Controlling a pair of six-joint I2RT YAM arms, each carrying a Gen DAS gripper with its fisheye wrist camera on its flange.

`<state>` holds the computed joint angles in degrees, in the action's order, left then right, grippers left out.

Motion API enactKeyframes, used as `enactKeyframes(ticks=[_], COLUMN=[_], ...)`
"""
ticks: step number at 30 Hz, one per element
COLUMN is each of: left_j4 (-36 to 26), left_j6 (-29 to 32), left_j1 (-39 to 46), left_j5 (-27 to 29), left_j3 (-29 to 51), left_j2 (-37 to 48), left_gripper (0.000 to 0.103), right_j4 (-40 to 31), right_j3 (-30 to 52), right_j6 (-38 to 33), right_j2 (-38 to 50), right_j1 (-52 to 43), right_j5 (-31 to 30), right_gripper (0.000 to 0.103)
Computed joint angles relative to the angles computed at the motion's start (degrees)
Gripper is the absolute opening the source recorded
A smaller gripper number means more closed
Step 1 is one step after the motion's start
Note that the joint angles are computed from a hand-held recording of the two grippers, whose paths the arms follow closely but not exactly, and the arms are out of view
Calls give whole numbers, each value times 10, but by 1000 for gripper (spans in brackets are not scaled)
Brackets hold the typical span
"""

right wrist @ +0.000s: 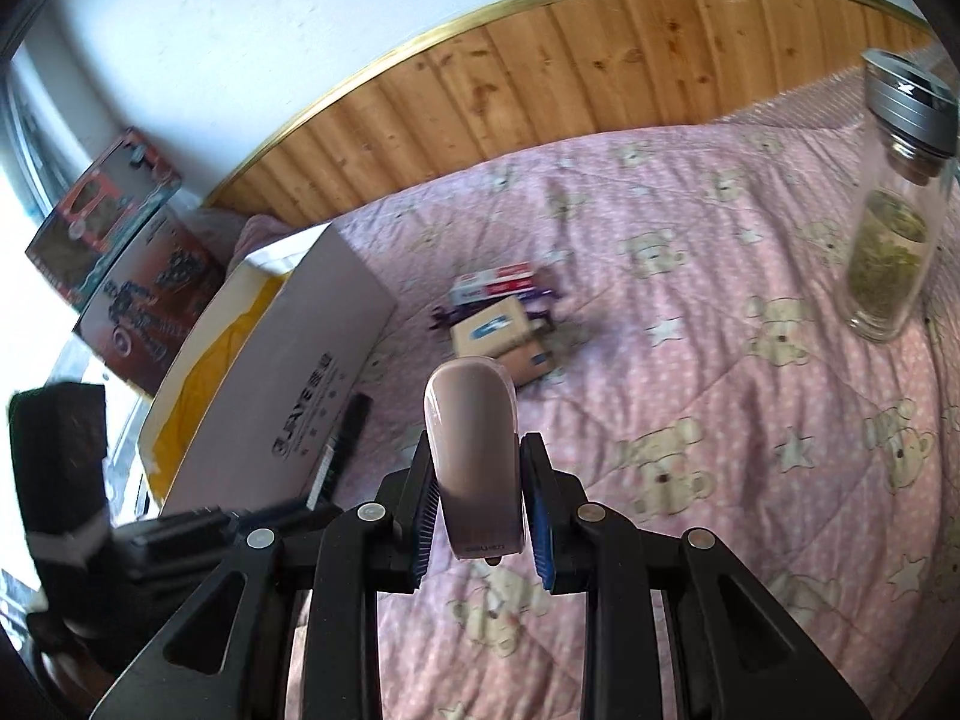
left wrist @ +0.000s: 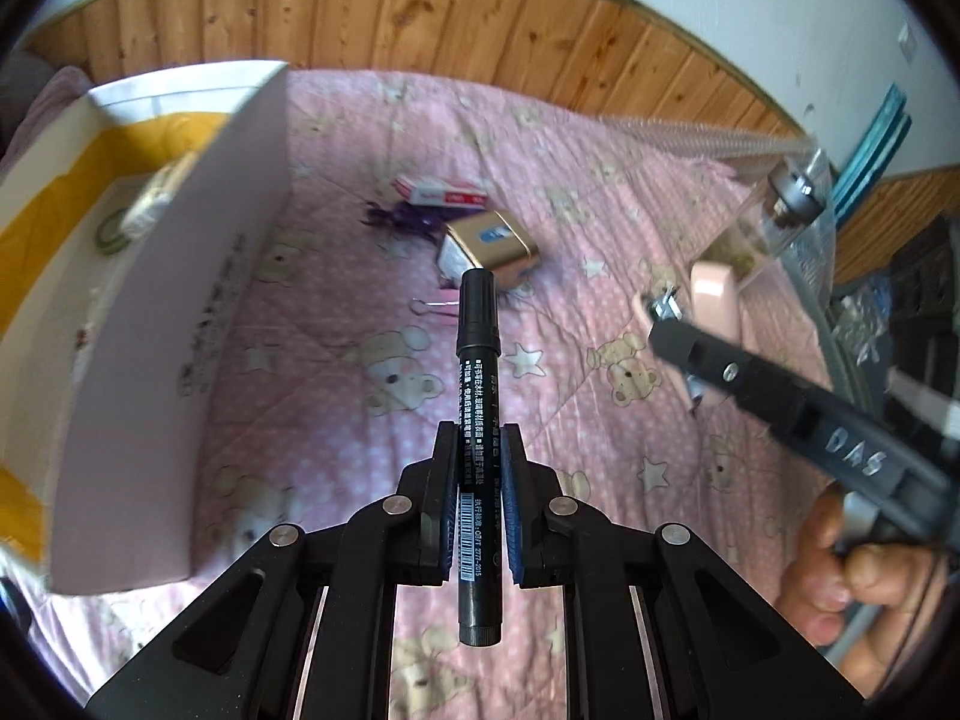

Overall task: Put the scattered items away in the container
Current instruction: 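Lift the marker with the left gripper while the right gripper lifts the stapler, then carry the marker over the white box with the left gripper while the right gripper carries the stapler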

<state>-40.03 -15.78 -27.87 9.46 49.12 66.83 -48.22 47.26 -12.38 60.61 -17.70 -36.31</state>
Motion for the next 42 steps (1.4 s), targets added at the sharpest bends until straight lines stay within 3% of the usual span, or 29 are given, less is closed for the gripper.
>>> enactKeyframes(ticks=[10,18,27,42], left_j4=[-90,-114,-140,-173], left_j6=[99,162,236,312], left_j1=[145,238,354,474], left_j5=[66,126,194,270], left_j3=[-5,8,37,85], left_j2=[-94,-110,-96,-42], left_gripper=[13,13,13,13], right_j4=[-4,-6,20,42], right_j3=[-30,-26,-17,-6], right_j6=[45,101,147,230], right_j2=[-94,-161,-200,-202], right_j1=[75,178,288,430], right_j5=[12,40,94,179], right_gripper=[28,28,28,28])
